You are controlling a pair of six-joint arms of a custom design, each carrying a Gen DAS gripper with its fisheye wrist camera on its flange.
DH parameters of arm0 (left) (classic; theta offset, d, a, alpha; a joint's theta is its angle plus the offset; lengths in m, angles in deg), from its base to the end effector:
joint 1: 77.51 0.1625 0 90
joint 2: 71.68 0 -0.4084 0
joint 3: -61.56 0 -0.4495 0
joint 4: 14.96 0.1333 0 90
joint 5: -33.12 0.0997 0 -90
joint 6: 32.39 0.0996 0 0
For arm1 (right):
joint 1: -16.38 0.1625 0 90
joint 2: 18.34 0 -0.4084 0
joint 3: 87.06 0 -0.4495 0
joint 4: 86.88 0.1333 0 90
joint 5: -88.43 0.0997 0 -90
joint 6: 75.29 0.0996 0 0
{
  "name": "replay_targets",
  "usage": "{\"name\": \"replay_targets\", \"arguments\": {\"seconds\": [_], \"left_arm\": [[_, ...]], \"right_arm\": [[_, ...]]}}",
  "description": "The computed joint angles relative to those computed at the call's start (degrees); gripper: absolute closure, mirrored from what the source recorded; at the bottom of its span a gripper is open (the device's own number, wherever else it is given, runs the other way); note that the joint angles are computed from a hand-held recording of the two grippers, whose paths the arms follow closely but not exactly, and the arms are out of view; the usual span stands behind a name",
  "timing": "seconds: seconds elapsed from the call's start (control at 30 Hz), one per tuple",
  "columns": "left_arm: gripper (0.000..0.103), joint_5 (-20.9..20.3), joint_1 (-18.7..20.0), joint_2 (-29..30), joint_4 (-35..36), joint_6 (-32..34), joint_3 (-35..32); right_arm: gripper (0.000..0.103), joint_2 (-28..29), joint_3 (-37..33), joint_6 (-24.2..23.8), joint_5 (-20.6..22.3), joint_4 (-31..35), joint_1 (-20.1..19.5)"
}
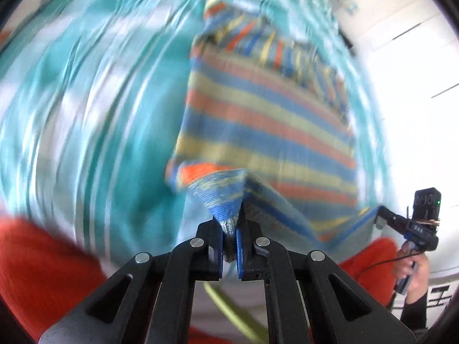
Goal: Fold small clothes
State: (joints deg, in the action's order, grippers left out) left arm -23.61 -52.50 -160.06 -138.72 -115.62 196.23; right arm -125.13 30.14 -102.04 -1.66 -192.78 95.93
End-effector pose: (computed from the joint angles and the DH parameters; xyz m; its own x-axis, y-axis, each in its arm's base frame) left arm -0.2843 -0.3400 0.1429 -0.9074 -0.3146 -0.2786 -0.1396 0.8510 -0.5062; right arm 0.0524 -0.4499 0.3827 -0.9594 -0.2785 0.0445 -0.2814 0.9558 -0.0847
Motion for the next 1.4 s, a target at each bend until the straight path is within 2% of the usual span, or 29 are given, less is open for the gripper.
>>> {"name": "replay_targets", "arguments": {"seconds": [0.13,0.23,0.33,0.43,0.47,0.53,0.57,0.6,0.63,0.73,0.8,0.9,0.97,1.03,1.07,1.1,1.13,1.17,1.23,1.27,1.3,1.33,1.37,1.4], "left_arm": [[0.098,5.71,8.30,4.29,-3.39,11.63,-6.41],[0.098,6.62,15.22,9.31,-8.33,20.20,-13.06],[0.098,7.70,20.64,15.10,-9.18,26.78,-21.27],[0.097,9.50,24.22,20.38,-10.57,32.45,-27.66],[0.093,10.37,25.59,22.46,-11.32,34.51,-30.08],[0.070,12.99,27.65,26.04,-13.15,36.20,-34.09],[0.040,14.72,28.49,27.27,-13.65,35.62,-35.61],[0.026,15.86,28.69,27.48,-14.33,34.83,-35.82],[0.025,17.32,28.74,27.26,-16.91,34.12,-35.13],[0.025,15.94,28.05,24.78,-25.52,36.33,-30.62],[0.025,16.89,26.23,23.37,-26.95,38.57,-27.61],[0.025,16.04,22.86,22.65,-25.60,45.31,-23.63],[0.025,14.18,20.93,23.38,-21.88,48.84,-21.88],[0.033,11.21,19.97,24.45,-11.80,47.71,-21.36],[0.043,10.71,19.64,24.67,-7.37,45.82,-21.30],[0.044,11.11,18.97,24.35,-4.12,43.91,-20.50],[0.044,12.12,17.75,22.89,-3.27,42.61,-18.62],[0.044,12.39,16.92,21.41,-1.40,40.47,-17.63],[0.045,13.74,15.06,17.46,5.30,31.86,-16.13],[0.040,15.15,14.15,15.38,6.47,28.24,-14.85],[0.028,16.55,13.25,12.87,5.63,25.40,-12.93],[0.021,17.80,12.64,10.15,2.63,23.13,-10.52],[0.012,18.13,12.70,8.65,-0.14,21.92,-9.01],[0.012,17.69,13.26,8.10,-2.50,21.52,-8.23]], "right_arm": [[0.096,8.69,-5.61,1.24,0.43,-9.73,3.70],[0.096,17.43,-11.87,2.31,0.00,-16.85,5.94],[0.096,26.57,-19.78,5.08,-0.16,-20.23,6.82],[0.096,34.38,-26.94,6.99,0.16,-23.10,7.32],[0.096,36.60,-28.98,7.29,0.71,-24.45,7.25],[0.093,40.84,-32.02,8.70,2.56,-28.77,6.63],[0.083,42.24,-32.79,10.03,2.25,-31.31,6.39],[0.076,43.49,-33.27,11.91,0.47,-34.40,6.38],[0.069,44.08,-33.42,13.28,-1.03,-36.45,6.40],[0.068,43.34,-32.07,13.75,-2.20,-40.17,6.21],[0.068,41.27,-29.94,8.61,-3.62,-40.71,6.80],[0.068,37.86,-26.80,-0.87,-3.30,-35.72,7.66],[0.068,34.66,-22.98,-8.20,-3.06,-31.50,8.20],[0.068,32.16,-19.42,-15.20,-4.73,-27.02,8.54],[0.068,31.24,-17.65,-17.91,-6.88,-25.57,8.52],[0.068,30.07,-15.60,-19.82,-10.09,-25.32,8.61],[0.068,28.95,-13.43,-21.03,-14.61,-26.18,8.59],[0.071,27.95,-12.04,-21.45,-16.90,-27.08,8.26],[0.071,24.53,-9.53,-21.41,-17.40,-29.03,7.07],[0.070,23.08,-8.79,-20.27,-18.32,-29.56,6.87],[0.068,21.15,-8.11,-19.00,-16.88,-29.56,6.18],[0.063,19.70,-7.63,-17.96,-14.93,-29.55,5.56],[0.047,18.71,-7.38,-16.82,-12.90,-29.60,4.87],[0.039,17.86,-7.11,-15.23,-10.33,-29.58,3.95]]}}
